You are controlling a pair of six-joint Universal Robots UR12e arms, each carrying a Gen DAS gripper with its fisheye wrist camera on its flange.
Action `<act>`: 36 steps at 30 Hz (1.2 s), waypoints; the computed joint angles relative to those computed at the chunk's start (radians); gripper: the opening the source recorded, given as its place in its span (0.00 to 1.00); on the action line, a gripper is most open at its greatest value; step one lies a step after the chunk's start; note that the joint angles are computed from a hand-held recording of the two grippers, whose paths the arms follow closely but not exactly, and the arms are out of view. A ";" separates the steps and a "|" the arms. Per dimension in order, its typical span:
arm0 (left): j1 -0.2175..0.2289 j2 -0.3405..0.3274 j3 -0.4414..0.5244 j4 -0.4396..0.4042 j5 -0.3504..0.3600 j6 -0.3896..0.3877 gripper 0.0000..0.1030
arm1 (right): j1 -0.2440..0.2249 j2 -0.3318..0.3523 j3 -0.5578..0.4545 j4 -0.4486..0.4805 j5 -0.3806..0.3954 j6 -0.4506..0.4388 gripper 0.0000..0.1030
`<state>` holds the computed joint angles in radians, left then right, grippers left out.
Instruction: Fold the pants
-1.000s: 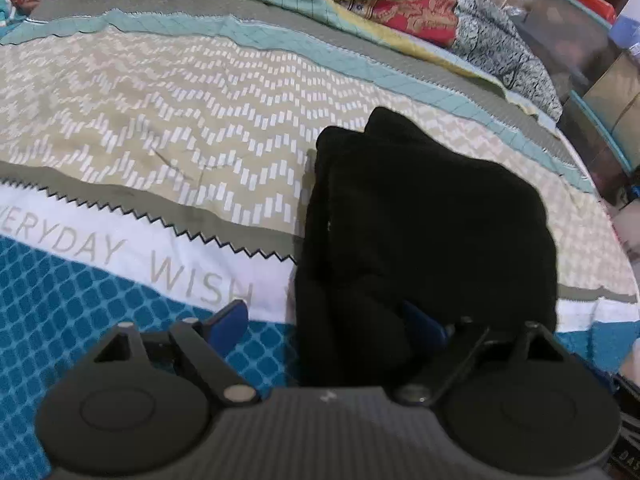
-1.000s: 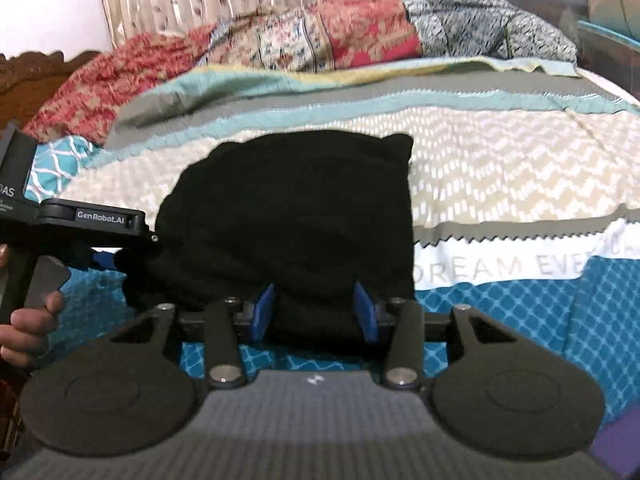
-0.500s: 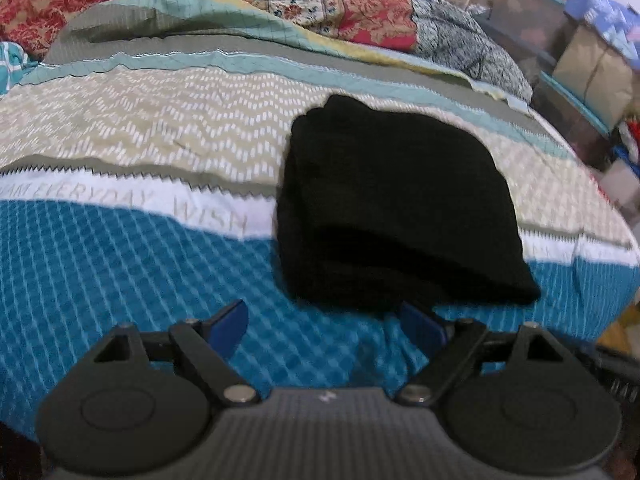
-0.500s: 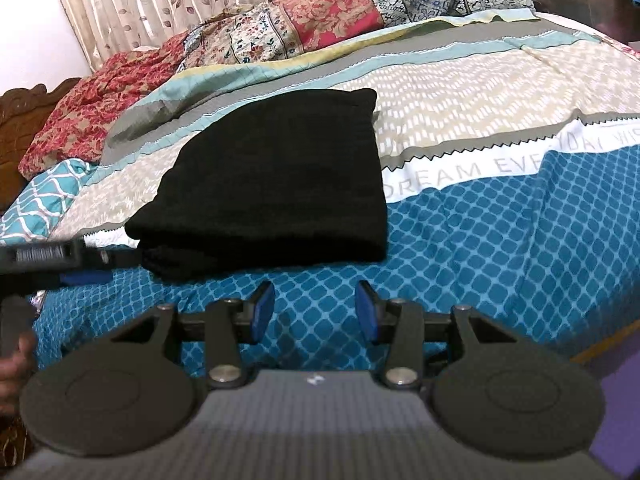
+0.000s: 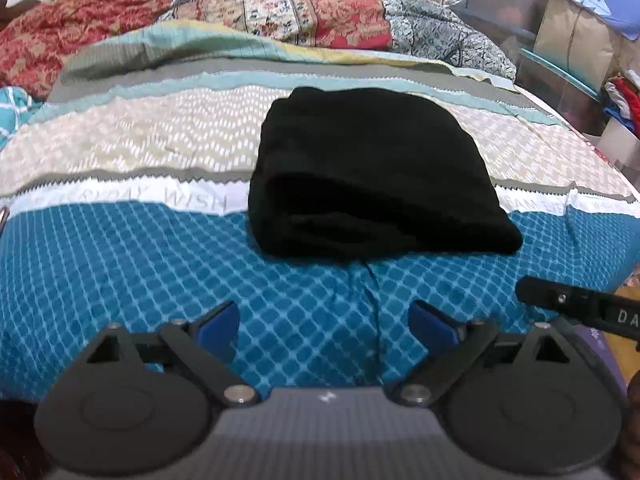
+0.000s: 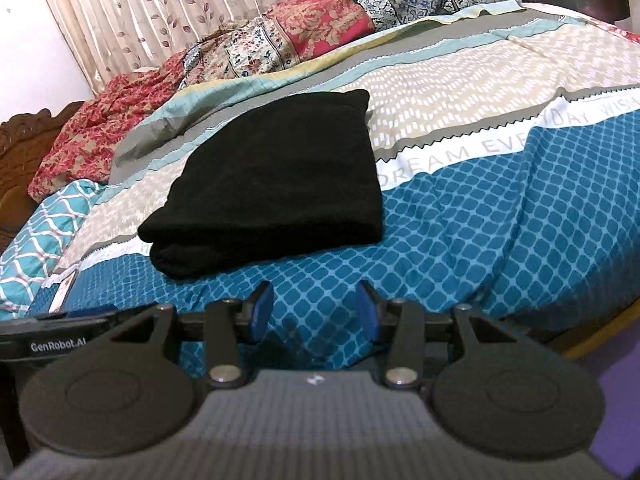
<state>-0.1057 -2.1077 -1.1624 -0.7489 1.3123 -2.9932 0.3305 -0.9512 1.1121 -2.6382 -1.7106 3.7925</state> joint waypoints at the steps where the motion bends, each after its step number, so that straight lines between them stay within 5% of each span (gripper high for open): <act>1: -0.001 0.001 0.001 -0.007 0.009 -0.008 0.94 | 0.001 -0.002 0.001 0.001 0.001 -0.006 0.48; 10: -0.016 -0.029 0.065 -0.106 0.136 -0.056 0.96 | 0.012 0.003 -0.011 -0.025 -0.012 -0.079 0.53; 21: -0.020 -0.065 0.124 -0.246 0.179 -0.062 1.00 | 0.004 0.014 -0.024 0.025 0.008 -0.036 0.54; 36: -0.017 -0.092 0.158 -0.309 0.206 -0.077 1.00 | -0.005 0.016 -0.025 0.065 0.021 0.018 0.54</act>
